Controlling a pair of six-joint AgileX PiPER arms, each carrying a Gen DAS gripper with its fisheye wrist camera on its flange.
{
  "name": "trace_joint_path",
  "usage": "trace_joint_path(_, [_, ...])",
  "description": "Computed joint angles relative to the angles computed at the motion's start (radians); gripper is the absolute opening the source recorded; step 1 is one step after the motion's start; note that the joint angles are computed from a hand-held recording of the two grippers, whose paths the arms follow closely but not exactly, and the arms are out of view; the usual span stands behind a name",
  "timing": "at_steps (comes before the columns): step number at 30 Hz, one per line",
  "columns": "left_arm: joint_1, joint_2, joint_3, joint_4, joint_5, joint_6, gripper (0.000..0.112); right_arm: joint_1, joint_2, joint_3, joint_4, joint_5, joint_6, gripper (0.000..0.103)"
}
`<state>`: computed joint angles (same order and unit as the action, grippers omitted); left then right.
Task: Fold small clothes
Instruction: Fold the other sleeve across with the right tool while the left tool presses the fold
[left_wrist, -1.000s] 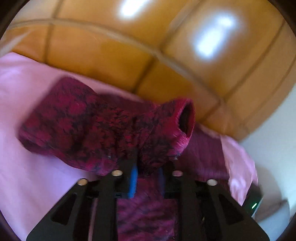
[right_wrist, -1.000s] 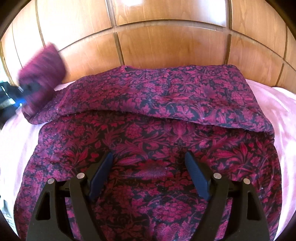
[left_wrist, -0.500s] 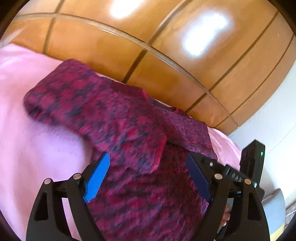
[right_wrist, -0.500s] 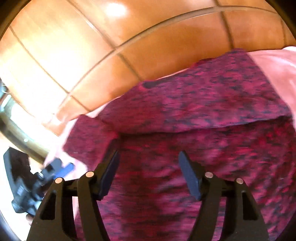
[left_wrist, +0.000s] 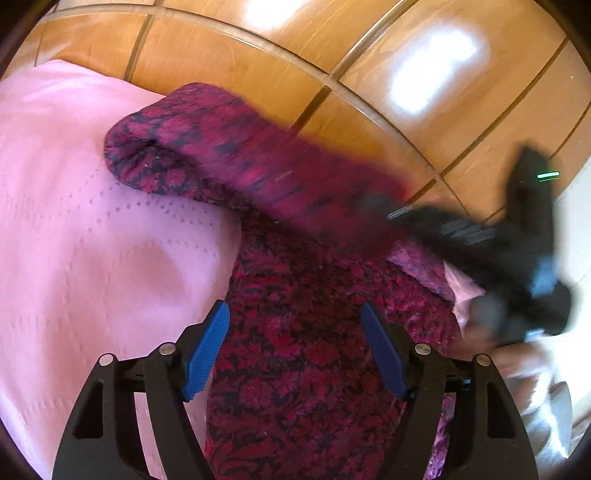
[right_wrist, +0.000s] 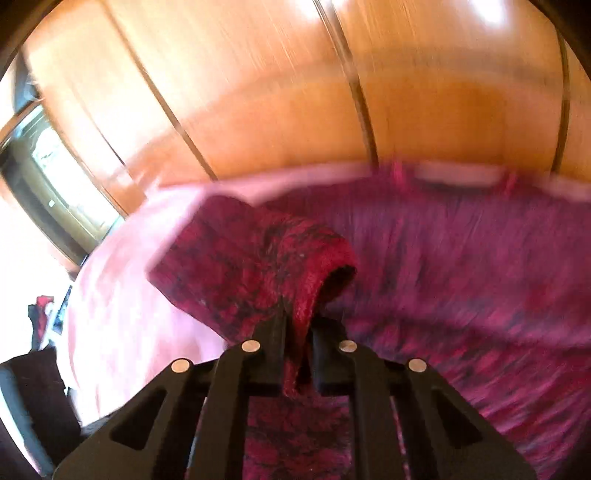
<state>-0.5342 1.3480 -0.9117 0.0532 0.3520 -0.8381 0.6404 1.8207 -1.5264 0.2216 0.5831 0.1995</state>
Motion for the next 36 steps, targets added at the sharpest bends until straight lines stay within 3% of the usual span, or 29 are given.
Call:
trace_joint_path(4, [0.016, 0.069, -0.079, 0.041, 0.056, -0.074, 0.07, -0.021, -0.143, 0.013, -0.134, -0.014, 0.071, 0.009])
trace_joint_path(8, [0.005, 0.169, -0.231, 0.245, 0.254, -0.286, 0.07, -0.099, -0.242, 0.024, -0.195, -0.003, 0.092, 0.009])
trace_joint_path(17, [0.048, 0.429, -0.581, 0.304, 0.505, -0.27, 0.07, -0.284, -0.311, 0.115, -0.22, 0.007, 0.069, 0.009])
trace_joint_path(19, [0.06, 0.491, -0.658, 0.302, 0.566, -0.264, 0.062, -0.338, -0.295, 0.129, -0.206, -0.001, 0.042, 0.009])
trace_joint_path(24, [0.067, 0.521, -0.684, 0.31, 0.592, -0.266, 0.06, -0.474, -0.21, 0.188, -0.092, 0.025, -0.026, 0.009])
trace_joint_path(26, [0.051, 0.533, -0.693, 0.336, 0.622, -0.276, 0.053, -0.516, -0.162, 0.205, -0.082, 0.041, -0.026, 0.009])
trace_joint_path(29, [0.05, 0.515, -0.667, 0.344, 0.613, -0.272, 0.051, -0.563, -0.118, 0.258, 0.035, 0.011, -0.088, 0.009])
trace_joint_path(33, [0.071, 0.422, -0.558, 0.301, 0.539, -0.255, 0.051, -0.632, -0.132, 0.307, 0.282, -0.003, -0.299, 0.014])
trace_joint_path(35, [0.088, 0.358, -0.491, 0.277, 0.467, -0.257, 0.051, -0.646, -0.145, 0.303, 0.301, 0.014, -0.329, 0.03])
trace_joint_path(36, [0.101, 0.315, -0.45, 0.264, 0.419, -0.259, 0.051, -0.665, -0.155, 0.313, 0.319, 0.019, -0.36, 0.031])
